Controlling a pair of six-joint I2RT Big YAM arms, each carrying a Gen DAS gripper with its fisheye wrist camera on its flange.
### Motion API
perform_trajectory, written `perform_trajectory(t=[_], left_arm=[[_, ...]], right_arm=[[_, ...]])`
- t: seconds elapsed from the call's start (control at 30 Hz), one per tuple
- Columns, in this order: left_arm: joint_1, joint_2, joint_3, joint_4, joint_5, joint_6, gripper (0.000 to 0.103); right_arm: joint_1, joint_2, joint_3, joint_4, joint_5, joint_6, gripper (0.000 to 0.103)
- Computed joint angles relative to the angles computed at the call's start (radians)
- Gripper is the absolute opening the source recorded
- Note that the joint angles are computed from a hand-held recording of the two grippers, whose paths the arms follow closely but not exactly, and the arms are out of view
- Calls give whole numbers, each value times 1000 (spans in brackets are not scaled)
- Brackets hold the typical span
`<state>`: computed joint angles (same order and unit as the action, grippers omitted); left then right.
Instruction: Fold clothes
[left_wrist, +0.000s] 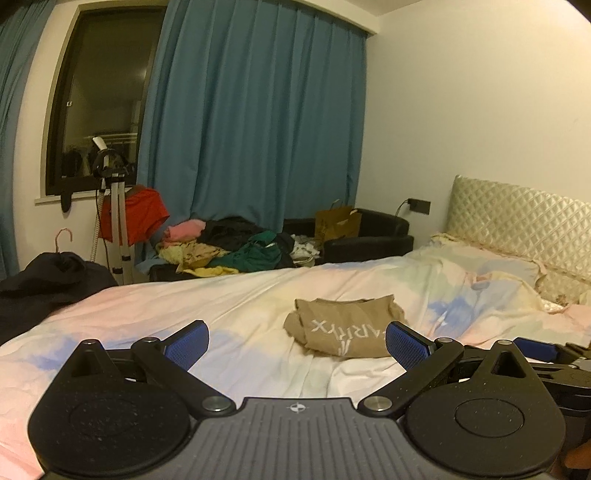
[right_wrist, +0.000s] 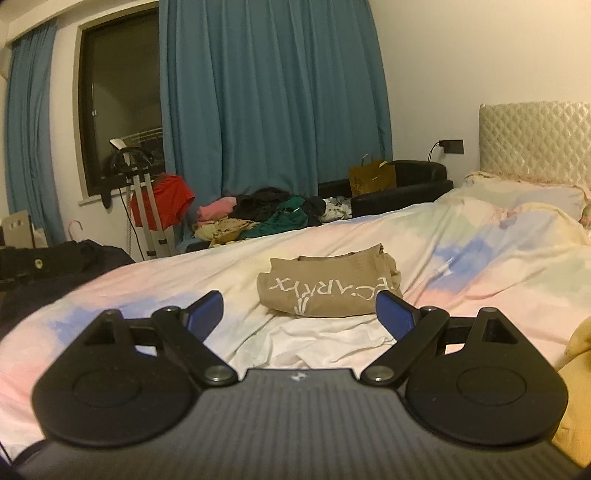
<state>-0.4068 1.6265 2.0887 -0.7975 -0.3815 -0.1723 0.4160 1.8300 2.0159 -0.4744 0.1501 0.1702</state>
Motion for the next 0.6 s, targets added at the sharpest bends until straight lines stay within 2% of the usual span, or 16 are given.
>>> perform_trajectory(t=[0.13,0.33,0.6], left_arm=[[5,2,-6,-2,0,4,103],[1,0,-21,7,-14,21,103],[1,5,-18,-5,-16,19,103]], right_arm=[[12,7,0,7,33,-18,91],[3,2,-7,7,25,19,91],[8,7,7,-17,33,-4,91]])
